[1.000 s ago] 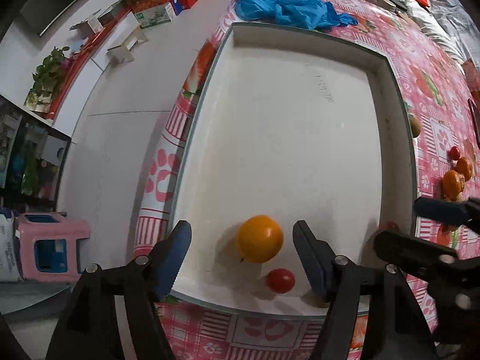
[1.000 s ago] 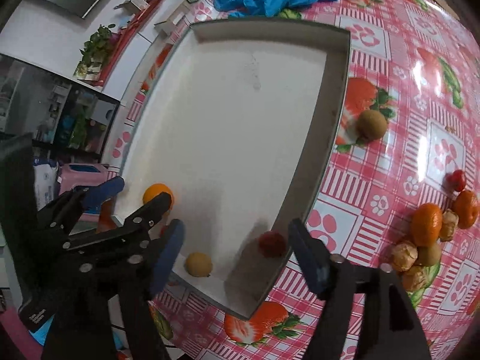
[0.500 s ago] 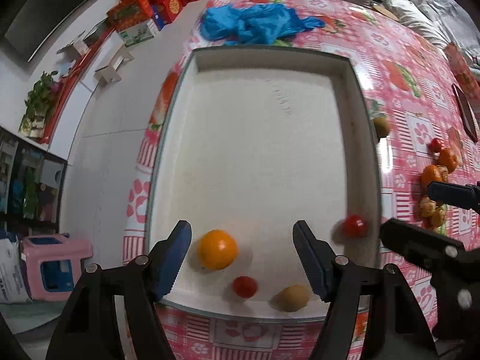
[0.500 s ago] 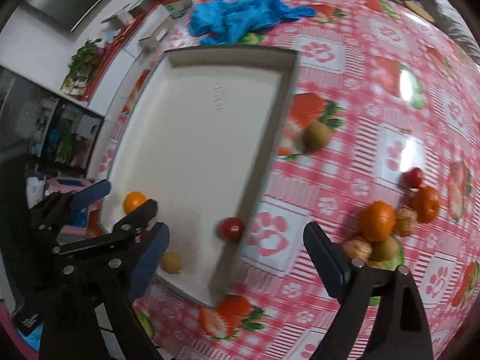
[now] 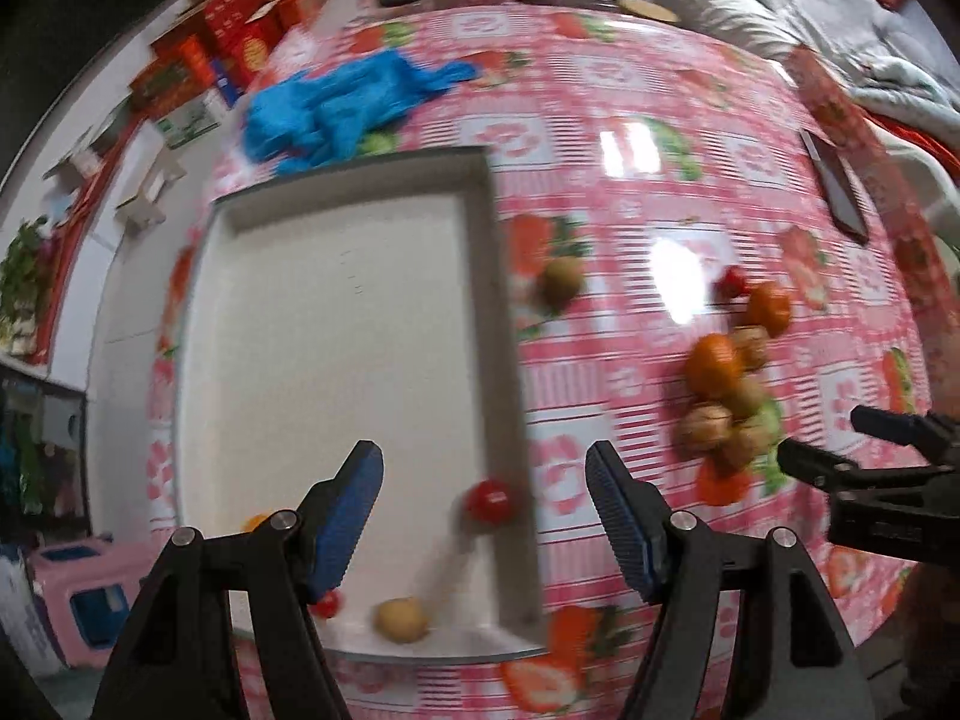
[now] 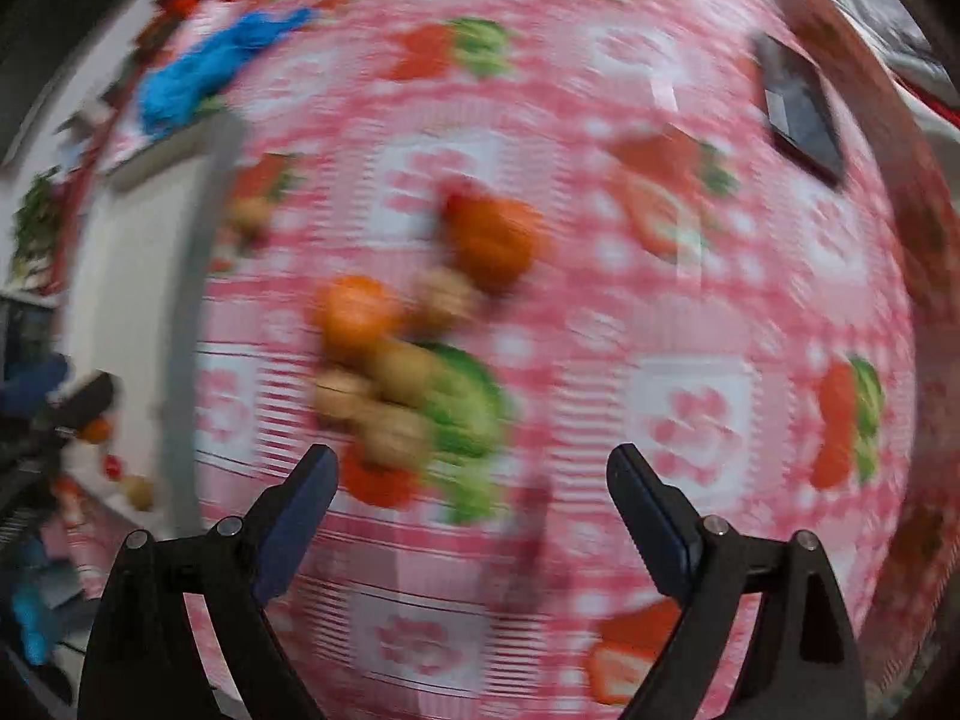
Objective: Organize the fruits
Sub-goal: 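Return both tools to the cluster and grasp a brown husked fruit with the left tool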
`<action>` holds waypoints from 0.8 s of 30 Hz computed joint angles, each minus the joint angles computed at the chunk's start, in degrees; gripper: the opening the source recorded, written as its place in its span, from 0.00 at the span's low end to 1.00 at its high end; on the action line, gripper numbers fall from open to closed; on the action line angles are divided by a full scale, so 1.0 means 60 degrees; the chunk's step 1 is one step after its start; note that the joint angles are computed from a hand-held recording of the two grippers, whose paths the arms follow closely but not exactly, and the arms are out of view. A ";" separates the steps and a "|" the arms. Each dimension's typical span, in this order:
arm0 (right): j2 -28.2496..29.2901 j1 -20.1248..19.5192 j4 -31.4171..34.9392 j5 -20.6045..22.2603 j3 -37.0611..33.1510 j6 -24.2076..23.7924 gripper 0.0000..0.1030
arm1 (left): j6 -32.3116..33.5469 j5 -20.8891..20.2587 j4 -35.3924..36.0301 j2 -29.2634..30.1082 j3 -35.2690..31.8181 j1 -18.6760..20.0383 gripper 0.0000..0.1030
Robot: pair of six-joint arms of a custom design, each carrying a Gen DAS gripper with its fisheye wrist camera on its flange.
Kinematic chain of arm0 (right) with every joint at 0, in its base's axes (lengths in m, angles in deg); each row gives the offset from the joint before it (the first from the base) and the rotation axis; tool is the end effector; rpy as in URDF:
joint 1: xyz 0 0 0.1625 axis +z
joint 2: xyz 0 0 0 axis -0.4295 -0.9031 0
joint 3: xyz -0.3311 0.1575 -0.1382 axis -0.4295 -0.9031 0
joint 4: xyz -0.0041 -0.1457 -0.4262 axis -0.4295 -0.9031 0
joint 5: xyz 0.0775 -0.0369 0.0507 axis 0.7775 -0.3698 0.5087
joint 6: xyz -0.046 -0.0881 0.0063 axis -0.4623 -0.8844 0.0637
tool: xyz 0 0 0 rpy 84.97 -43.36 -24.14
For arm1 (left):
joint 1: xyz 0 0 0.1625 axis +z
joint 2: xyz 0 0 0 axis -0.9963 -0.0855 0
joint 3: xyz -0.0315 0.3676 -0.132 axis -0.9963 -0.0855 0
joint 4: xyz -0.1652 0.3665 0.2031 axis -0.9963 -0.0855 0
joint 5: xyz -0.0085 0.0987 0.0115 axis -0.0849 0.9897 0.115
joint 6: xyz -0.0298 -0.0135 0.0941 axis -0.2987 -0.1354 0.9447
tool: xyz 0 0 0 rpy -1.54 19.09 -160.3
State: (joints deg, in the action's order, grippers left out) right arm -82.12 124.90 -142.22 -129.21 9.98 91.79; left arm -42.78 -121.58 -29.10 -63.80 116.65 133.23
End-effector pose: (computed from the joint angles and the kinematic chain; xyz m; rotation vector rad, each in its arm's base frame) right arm 0.1757 -0.6591 0.2544 -0.1393 -2.3948 0.2768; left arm -0.3500 -0.6870 0.1537 0.4475 2.3527 -0.1975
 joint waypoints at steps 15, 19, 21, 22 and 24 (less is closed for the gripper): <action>-0.1141 -0.0671 0.0649 -0.0743 0.1355 0.0300 1.00 | 0.0490 -0.1279 0.0536 0.1763 -0.1335 -0.0177 0.69; -0.1414 -0.0713 0.0292 -0.0775 0.1722 0.0037 1.00 | 0.0260 -0.1318 0.0605 0.1983 -0.1491 -0.0141 0.69; -0.1484 -0.0721 0.0184 -0.0777 0.1823 -0.0079 1.00 | 0.0151 -0.1386 0.0582 0.2076 -0.1569 -0.0108 0.69; -0.1555 -0.0781 0.0104 -0.0773 0.1873 -0.0202 1.00 | 0.0111 -0.1425 0.0574 0.2124 -0.1608 -0.0093 0.69; -0.1640 -0.0771 -0.0006 -0.0789 0.2002 -0.0232 1.00 | 0.0118 -0.1468 0.0575 0.2186 -0.1652 -0.0080 0.69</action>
